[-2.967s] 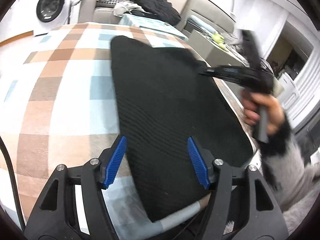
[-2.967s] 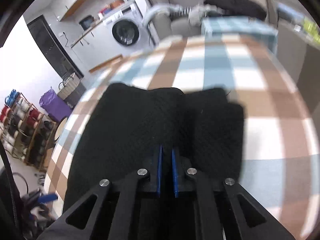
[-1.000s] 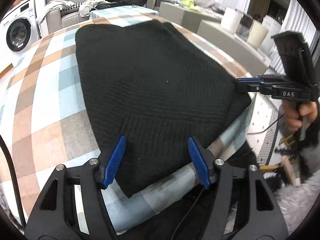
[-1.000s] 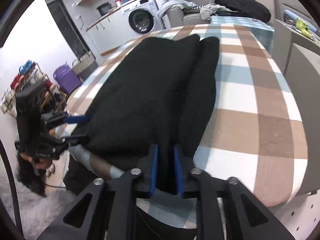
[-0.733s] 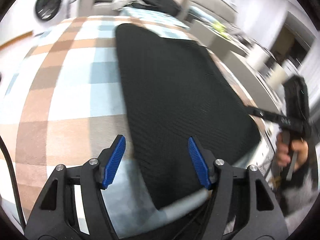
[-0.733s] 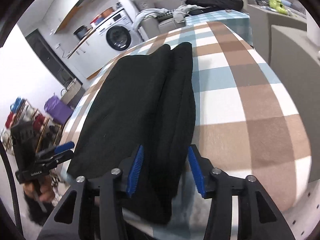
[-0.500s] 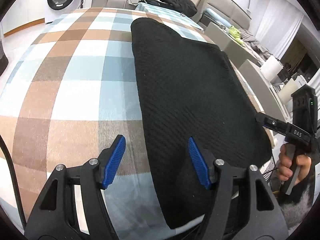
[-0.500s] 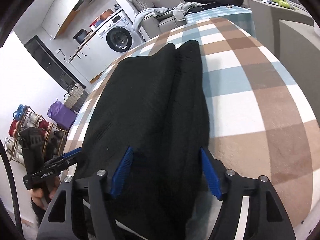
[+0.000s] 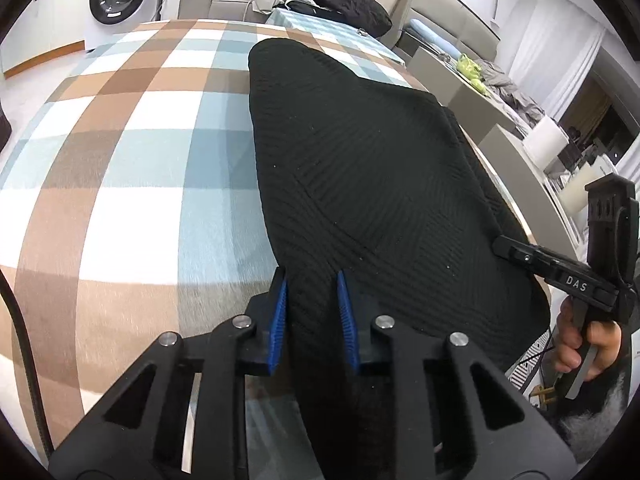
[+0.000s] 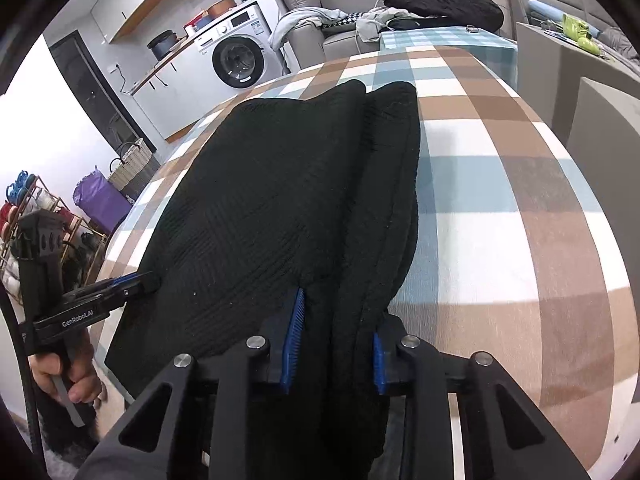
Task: Fold small clothes
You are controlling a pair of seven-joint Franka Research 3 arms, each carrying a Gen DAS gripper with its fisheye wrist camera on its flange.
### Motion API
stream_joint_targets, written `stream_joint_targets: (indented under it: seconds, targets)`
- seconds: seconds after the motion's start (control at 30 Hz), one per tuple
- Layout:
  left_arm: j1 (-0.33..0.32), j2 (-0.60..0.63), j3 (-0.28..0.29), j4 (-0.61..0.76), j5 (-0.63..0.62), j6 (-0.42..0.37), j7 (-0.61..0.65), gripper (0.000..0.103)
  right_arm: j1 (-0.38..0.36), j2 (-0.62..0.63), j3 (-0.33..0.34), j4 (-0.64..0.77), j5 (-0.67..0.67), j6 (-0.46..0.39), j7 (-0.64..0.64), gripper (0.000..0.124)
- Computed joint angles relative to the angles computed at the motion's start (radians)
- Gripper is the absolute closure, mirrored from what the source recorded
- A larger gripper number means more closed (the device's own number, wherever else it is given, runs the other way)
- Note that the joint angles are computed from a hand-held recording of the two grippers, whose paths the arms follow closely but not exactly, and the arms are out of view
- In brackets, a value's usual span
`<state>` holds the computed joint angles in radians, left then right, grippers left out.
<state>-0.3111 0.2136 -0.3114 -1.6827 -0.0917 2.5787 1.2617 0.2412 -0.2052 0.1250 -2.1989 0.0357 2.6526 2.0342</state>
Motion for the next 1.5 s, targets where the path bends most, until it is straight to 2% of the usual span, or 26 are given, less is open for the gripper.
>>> stream_joint_targets:
  seconds: [0.17,0.27,0.37,0.5,0.57,0.63,0.7,0.73,0.77,0.8,0.83,0.9,0.93,1.07,1.13,1.2,1.27,1.33,1.4,1.43,1.5]
  targets:
    - [-0.013,0.087,0.031,0.133,0.099,-0.034,-0.034,0.082,-0.002,0.121,-0.012,0.130,-0.031,-0.012,0.003,0.095]
    - [-0.029,0.171,0.058,0.265,0.178,-0.079,-0.070,0.082,0.010,0.201,-0.030,0.211,-0.027,-0.002,-0.006,0.095]
    - [-0.031,0.252,0.070,0.391,0.208,-0.124,-0.086,0.082,0.026,0.268,-0.050,0.289,-0.032,-0.005,0.013,0.095]
    - [-0.035,0.313,0.081,0.485,0.234,-0.165,-0.099,0.082,0.050,0.319,-0.076,0.355,-0.078,-0.028,0.046,0.093]
    - [-0.022,0.304,0.072,0.472,0.217,-0.171,-0.092,0.082,0.054,0.304,-0.079,0.349,-0.073,-0.048,0.041,0.085]
    - [-0.011,0.277,0.068,0.433,0.210,-0.159,-0.085,0.079,0.044,0.236,-0.068,0.277,0.021,-0.019,-0.043,0.080]
    - [-0.009,0.222,0.076,0.360,0.220,-0.137,-0.108,0.072,0.042,0.174,-0.064,0.215,0.015,-0.009,-0.045,0.080]
    - [-0.006,0.200,0.078,0.326,0.224,-0.119,-0.119,0.066,0.042,0.117,-0.060,0.153,0.036,0.016,-0.061,0.080]
    - [0.000,0.165,0.074,0.274,0.221,-0.088,-0.124,0.058,0.050,0.079,-0.060,0.109,0.098,0.037,-0.117,0.080]
    - [0.007,0.140,0.067,0.237,0.215,-0.071,-0.119,0.054,0.057,0.053,-0.060,0.084,0.145,0.042,-0.161,0.080]
    - [0.012,0.110,0.060,0.193,0.210,-0.050,-0.116,0.053,0.066,0.021,-0.056,0.054,0.175,0.049,-0.205,0.080]
    - [0.010,0.063,0.055,0.133,0.216,-0.038,-0.118,0.053,0.048,-0.014,-0.025,0.024,0.126,0.064,-0.197,0.080]
    - [0.011,0.049,0.049,0.114,0.212,-0.033,-0.109,0.053,0.057,-0.019,-0.027,0.022,0.145,0.064,-0.229,0.080]
    - [0.004,0.022,0.037,0.070,0.207,-0.003,-0.086,0.053,0.063,0.038,-0.034,0.067,0.196,0.045,-0.295,0.080]
    - [0.000,0.030,0.028,0.079,0.196,-0.019,-0.064,0.053,0.056,0.089,-0.033,0.121,0.188,-0.019,-0.298,0.082]
    - [-0.011,0.037,0.034,0.084,0.216,-0.028,-0.069,0.053,0.050,0.114,-0.028,0.140,0.145,-0.019,-0.291,0.092]
    - [-0.017,0.041,0.035,0.087,0.225,-0.043,-0.067,0.053,0.058,0.100,-0.028,0.126,0.148,0.005,-0.344,0.118]
    - [-0.016,0.042,0.036,0.085,0.221,-0.048,-0.066,0.053,0.057,0.070,-0.020,0.100,0.114,0.049,-0.355,0.118]
    - [-0.009,0.043,0.033,0.082,0.204,-0.043,-0.052,0.053,0.040,0.079,-0.017,0.115,0.080,0.003,-0.299,0.118]
    - [-0.006,0.042,0.031,0.079,0.195,-0.046,-0.052,0.053,0.022,0.088,-0.007,0.129,0.015,-0.048,-0.224,0.118]
    - [0.000,0.038,0.029,0.072,0.177,-0.048,-0.040,0.053,0.024,0.081,-0.015,0.124,0.019,-0.058,-0.197,0.111]
